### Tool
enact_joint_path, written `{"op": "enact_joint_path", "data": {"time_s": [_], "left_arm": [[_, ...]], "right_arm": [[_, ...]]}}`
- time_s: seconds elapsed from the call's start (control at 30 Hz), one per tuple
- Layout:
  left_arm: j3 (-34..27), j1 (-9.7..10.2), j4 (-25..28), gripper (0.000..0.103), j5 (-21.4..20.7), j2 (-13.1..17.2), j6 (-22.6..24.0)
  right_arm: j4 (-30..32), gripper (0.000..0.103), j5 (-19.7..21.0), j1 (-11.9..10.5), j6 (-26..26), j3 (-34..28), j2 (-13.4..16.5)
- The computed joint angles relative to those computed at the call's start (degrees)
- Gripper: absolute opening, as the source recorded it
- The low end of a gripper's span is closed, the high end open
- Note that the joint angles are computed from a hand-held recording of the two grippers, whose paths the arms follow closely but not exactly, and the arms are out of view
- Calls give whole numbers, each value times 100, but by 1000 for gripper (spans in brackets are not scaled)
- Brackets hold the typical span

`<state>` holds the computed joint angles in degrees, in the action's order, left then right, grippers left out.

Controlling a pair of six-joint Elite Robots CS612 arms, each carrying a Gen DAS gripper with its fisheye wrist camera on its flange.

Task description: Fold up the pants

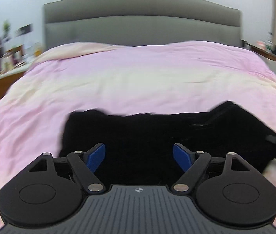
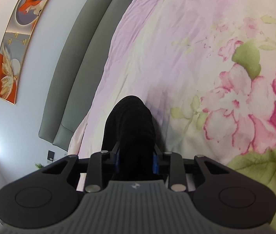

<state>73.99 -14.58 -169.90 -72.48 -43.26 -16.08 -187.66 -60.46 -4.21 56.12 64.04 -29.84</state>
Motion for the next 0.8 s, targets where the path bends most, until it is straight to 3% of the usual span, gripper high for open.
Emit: {"op": "enact_joint_path", "data": {"time_s": [0.07,0.17,0.3,0.43,0.53,0.8], "left_arm": [[218,150,-50,89,-77,-91,-496],[410,381,62,87,-522,-190,-1132],[411,476,452,84,-944,-135,-1281],[617,529,20,86,-1307,-115,-2022],[612,585,-24,87,-1534,-90,-2141],[671,772,-438,88,-2250,33,-2980]], "right_arm": [[63,24,-14,-1,7,23,-32],[51,22,-100,28,-122,21,-83],[6,21,-277,150,-760,-53,-202],[-112,21,-316,345,-1683,-204,-311],[-355,21,-237,531,-2449,-314,-354],[-499,21,510,1086,-4927,-571,-322]]}}
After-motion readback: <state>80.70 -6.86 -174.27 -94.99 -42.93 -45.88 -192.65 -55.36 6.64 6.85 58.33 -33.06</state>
